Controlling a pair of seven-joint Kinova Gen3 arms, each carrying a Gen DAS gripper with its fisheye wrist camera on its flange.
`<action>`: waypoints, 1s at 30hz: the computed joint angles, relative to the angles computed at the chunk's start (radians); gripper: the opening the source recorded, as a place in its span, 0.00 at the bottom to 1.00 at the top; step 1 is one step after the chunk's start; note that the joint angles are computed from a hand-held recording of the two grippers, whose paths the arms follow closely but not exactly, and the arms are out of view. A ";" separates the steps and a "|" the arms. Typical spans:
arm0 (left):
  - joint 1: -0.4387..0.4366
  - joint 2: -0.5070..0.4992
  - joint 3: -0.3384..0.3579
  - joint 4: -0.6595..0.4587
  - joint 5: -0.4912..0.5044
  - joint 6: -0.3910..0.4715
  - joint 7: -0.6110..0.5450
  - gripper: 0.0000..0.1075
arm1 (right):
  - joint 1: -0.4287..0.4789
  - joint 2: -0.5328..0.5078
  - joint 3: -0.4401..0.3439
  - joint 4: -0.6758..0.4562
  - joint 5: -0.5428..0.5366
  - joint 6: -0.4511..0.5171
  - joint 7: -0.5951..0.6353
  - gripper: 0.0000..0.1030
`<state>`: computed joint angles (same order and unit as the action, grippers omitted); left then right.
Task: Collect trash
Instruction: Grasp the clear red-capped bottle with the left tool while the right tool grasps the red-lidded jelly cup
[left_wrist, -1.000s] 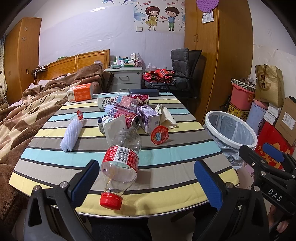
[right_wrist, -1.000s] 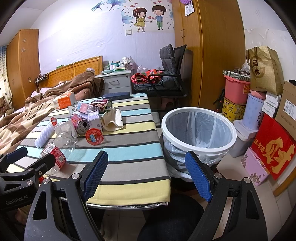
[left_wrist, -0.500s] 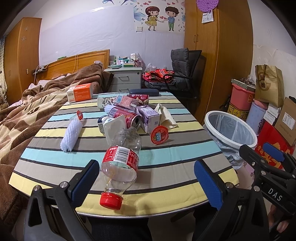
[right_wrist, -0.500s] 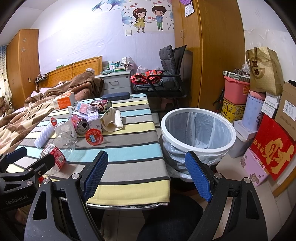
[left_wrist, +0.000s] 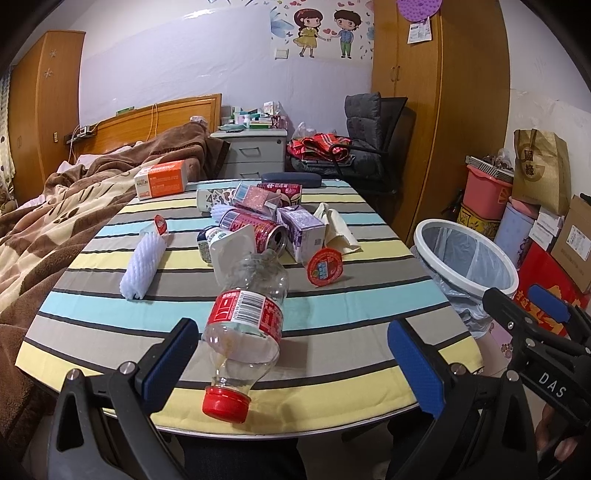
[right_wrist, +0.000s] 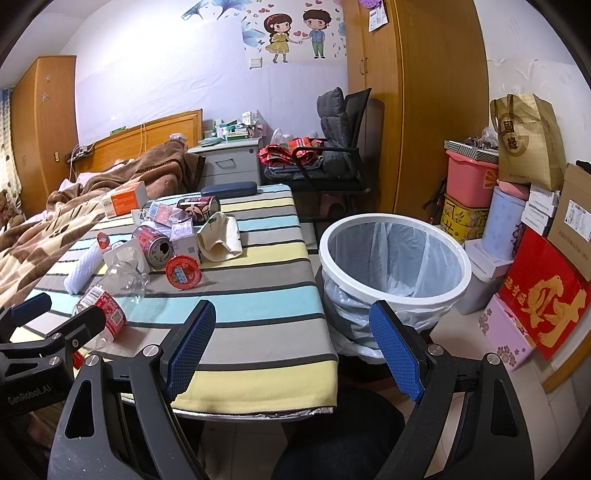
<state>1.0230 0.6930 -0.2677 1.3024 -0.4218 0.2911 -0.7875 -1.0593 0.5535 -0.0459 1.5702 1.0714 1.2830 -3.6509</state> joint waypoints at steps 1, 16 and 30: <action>-0.005 0.002 0.004 -0.003 0.001 0.002 -0.003 0.96 | 0.003 0.002 0.000 -0.001 0.002 -0.004 0.002 0.84; -0.214 0.065 0.203 -0.103 0.058 0.132 -0.123 0.96 | 0.094 0.021 0.020 0.008 0.116 -0.228 0.059 0.84; -0.354 0.154 0.348 -0.251 0.264 0.229 -0.387 0.86 | 0.172 0.053 0.082 -0.064 -0.010 -0.482 0.279 0.84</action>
<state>0.6688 0.8474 0.0804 1.0514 -0.1580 0.5197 -1.1742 -0.8871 0.6065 0.0362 1.5066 1.0615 0.8005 -3.3715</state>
